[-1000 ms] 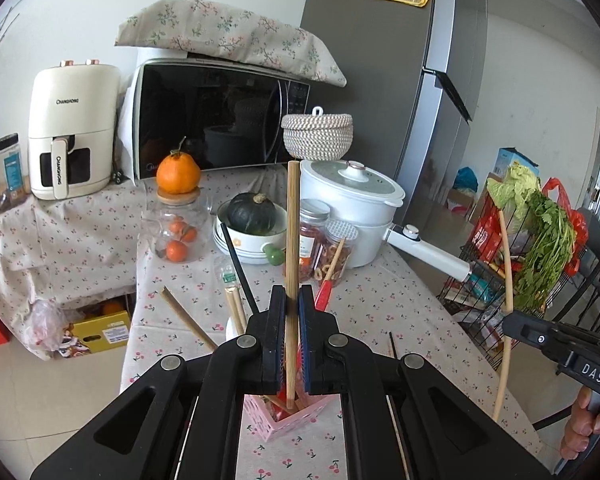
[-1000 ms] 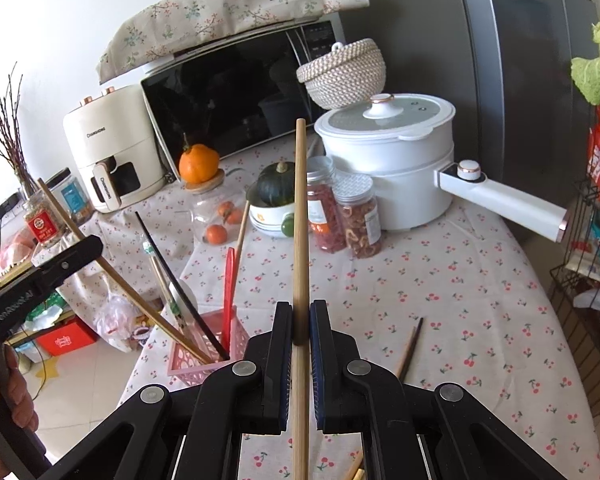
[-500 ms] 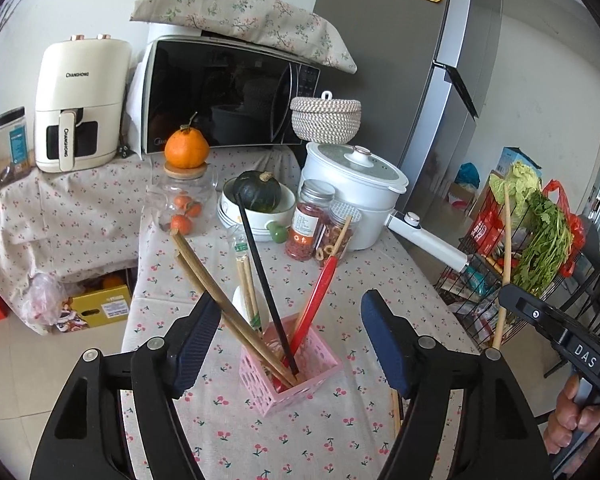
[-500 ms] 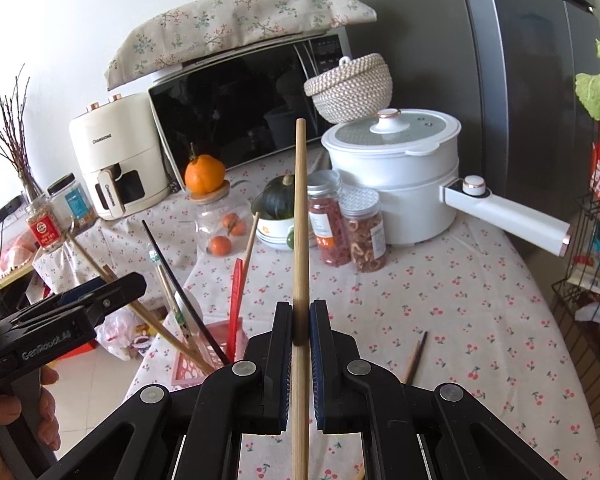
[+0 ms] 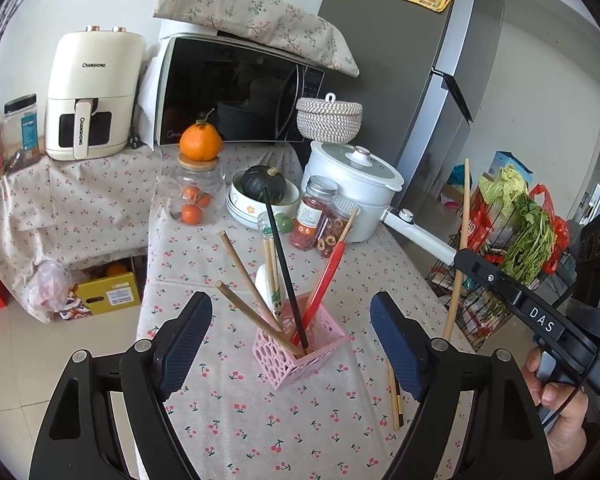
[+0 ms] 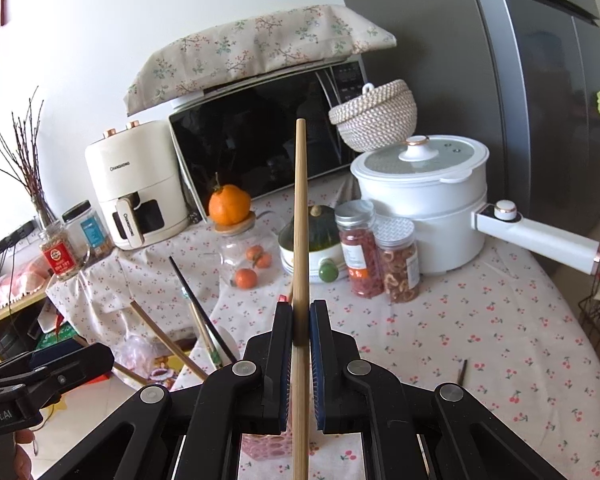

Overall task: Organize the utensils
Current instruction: 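Lower the wooden chopstick into the pink basket with the right tool and open it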

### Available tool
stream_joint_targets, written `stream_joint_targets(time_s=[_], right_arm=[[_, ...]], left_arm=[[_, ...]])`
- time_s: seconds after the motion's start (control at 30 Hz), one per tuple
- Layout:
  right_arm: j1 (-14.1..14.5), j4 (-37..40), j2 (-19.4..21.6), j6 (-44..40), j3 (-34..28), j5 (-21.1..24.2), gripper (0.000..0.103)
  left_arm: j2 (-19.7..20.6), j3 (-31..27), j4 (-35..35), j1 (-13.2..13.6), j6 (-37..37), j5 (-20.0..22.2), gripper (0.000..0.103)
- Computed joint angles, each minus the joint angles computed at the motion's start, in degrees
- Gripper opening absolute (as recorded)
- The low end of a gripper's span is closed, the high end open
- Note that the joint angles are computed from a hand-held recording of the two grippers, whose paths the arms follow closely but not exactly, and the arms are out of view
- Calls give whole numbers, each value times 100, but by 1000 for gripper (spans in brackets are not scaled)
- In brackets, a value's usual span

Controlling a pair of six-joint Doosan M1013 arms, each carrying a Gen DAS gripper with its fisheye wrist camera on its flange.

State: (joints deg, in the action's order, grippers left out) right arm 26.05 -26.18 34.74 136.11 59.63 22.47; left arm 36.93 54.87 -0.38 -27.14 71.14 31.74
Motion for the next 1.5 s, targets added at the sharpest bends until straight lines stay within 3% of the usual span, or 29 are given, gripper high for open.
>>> stream_joint_targets(time_s=[0.2,0.47,0.67,0.9,1.13,1.37,1.47,1.5], right_arm=[[70,-284,120,257,-158,-54,7],[172,-2380,322,2521,-387,-218,7],[266,-3271,747,3464,-948,124,7],[423,-4525,1307,4096,-1584,1012,7],[448,-4801,1546,4234,-1820,1291,7],[457,-4631,1493,4164,-1695,1192,10],[448,-4472,1439,4065,-1639,1148,19],[444,-4461,1408,4096,-1602,1141,26]], left_arm=[[-165,187,-220,77,-21,-157,86],[-321,405,-253,135,226,289,95],[-301,450,41,108,504,715,98],[-148,265,31,139,576,1205,99],[-50,117,178,129,478,1364,100],[-32,63,455,68,337,1368,103],[-28,57,516,50,345,1370,103],[-25,55,543,43,335,1373,103]])
